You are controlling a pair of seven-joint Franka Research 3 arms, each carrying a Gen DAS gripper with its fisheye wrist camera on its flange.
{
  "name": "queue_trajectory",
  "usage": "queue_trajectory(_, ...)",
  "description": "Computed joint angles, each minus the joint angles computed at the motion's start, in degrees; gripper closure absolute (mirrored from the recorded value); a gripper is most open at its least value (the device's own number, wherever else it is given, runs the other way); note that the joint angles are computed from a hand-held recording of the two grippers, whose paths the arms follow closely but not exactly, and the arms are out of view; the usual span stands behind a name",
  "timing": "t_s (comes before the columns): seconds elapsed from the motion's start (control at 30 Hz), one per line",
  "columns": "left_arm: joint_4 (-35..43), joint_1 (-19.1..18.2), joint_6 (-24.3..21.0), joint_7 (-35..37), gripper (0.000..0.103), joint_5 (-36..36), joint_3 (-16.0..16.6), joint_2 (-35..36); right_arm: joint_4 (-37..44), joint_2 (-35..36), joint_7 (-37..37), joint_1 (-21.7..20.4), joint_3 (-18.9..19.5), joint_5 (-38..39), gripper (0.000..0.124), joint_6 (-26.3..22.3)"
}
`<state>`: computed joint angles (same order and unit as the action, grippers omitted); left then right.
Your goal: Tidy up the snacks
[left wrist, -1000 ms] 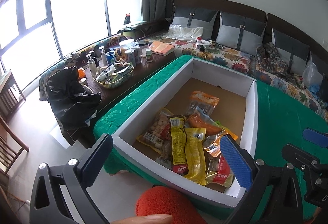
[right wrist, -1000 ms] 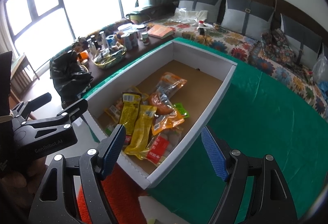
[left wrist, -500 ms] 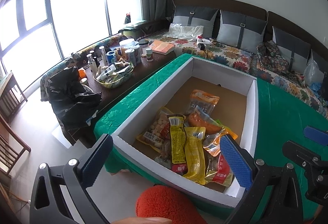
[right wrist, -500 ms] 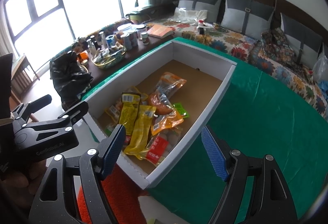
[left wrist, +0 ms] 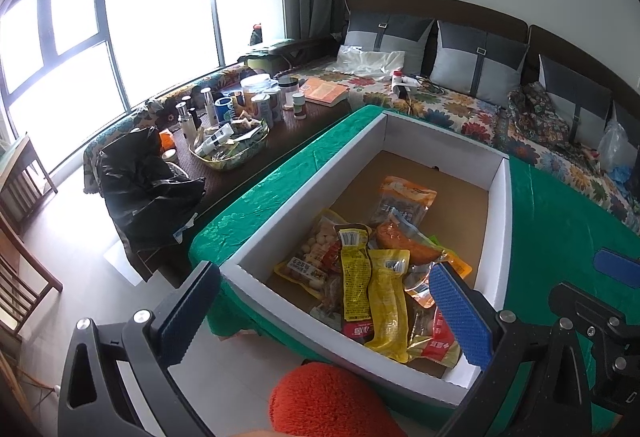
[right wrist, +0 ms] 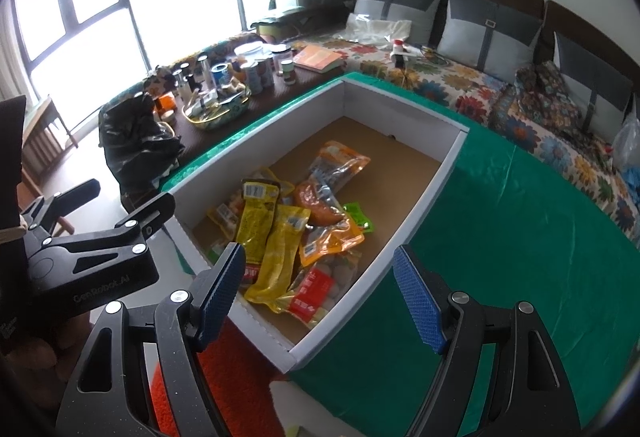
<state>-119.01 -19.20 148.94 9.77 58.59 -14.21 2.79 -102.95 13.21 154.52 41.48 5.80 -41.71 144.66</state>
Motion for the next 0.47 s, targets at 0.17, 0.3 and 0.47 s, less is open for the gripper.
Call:
queue_trajectory(0.17,-0.13,0.00,-0.10,0.01,0.000,0.37,0.04,0.00,0.31,0.22,-0.10,0.11,-0.02,0.01,0.045,-0.19)
queue_trajectory(0.3,-0.27,0.05,0.15,-0.20,0.000,0.49,0.03,-0.08,0.37,0.26,-0.10,0.19,-0.07,0.06,0.045,-0.25)
queue_trajectory(0.47,-0.56,0.45,1.26,-0.24,0.000,0.37,0.21,-0.20,0.36,0.26,-0.07,0.22,-0.10,0.07,0.045,-0.19)
